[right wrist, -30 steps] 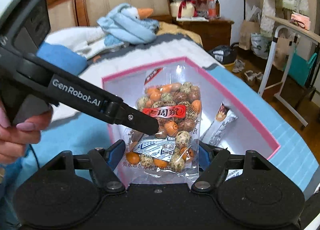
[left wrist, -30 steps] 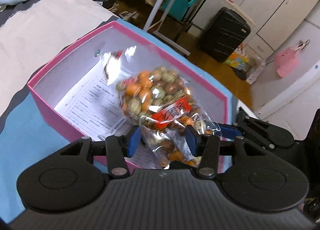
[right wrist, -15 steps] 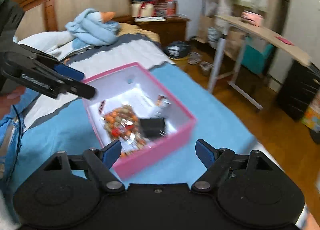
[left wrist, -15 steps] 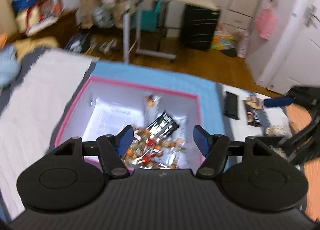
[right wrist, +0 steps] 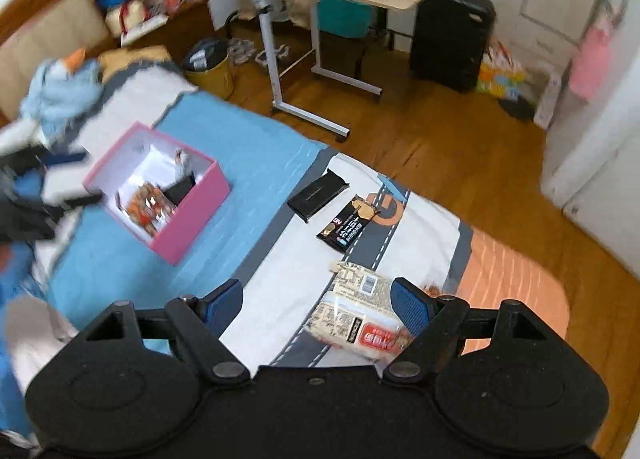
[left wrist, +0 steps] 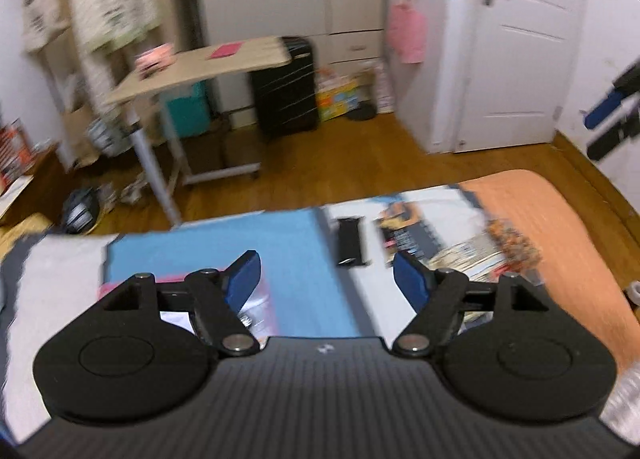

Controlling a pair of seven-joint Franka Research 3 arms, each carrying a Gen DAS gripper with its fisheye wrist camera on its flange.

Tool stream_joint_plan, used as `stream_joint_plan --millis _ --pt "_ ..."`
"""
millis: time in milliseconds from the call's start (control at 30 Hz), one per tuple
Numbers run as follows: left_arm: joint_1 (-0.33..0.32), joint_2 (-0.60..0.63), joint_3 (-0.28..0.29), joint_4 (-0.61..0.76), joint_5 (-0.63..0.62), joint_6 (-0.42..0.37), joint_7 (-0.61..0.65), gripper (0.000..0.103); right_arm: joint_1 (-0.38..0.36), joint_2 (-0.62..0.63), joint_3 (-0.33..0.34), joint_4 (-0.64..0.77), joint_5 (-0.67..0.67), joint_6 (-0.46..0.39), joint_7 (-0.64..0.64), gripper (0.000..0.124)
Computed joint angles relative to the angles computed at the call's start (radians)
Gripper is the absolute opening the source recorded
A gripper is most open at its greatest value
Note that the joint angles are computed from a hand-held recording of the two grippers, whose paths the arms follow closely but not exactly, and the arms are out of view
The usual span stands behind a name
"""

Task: Organize snacks
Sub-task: 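Move both tools toward the black foil bar and NB biscuit bar, then grasp the black foil bar with the left tool while the right tool grasps the NB biscuit bar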

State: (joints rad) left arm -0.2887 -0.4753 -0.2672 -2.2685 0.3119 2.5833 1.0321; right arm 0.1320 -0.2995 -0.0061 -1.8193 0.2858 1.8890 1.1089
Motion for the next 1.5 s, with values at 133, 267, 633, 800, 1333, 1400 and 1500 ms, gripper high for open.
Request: stream_joint_plan --millis 133,267,633,800,1333,1400,1500 --pt "0.037 0.144 -0.058 0.081 0.073 0.073 -0.083 0.075 -0.006 0.02 -0.009 -0.024 0.059 0.062 0.041 0.085" --pt "0.035 0.287 -0.054 0.16 0.106 0.111 -0.162 0.074 0.011 0.052 -0.002 -0.144 0.143 0.215 0.084 0.084" --pt "0.006 0.608 0.024 0.316 0.186 0.161 -0.225 0.065 0.078 0.341 0.05 -0.194 -0.046 0.569 0.178 0.079" --pt "-0.007 0.767 0.057 0.424 0.139 0.165 -0.202 0.056 0.087 0.431 0.058 -0.203 0.047 0.706 0.101 0.079" --pt "-0.03 1.077 0.089 0.707 0.154 0.049 -0.068 0.06 0.085 0.679 0.064 -0.066 0.102 0.714 0.109 0.08" --pt "-0.045 1.102 0.101 0.738 0.135 0.017 -0.055 0.06 0.08 0.692 0.071 -0.056 0.107 0.713 0.109 0.085" --pt "-0.038 1.118 0.098 0.742 0.101 0.033 -0.033 0.06 0.09 0.702 0.072 -0.059 0.084 0.739 0.096 0.089"
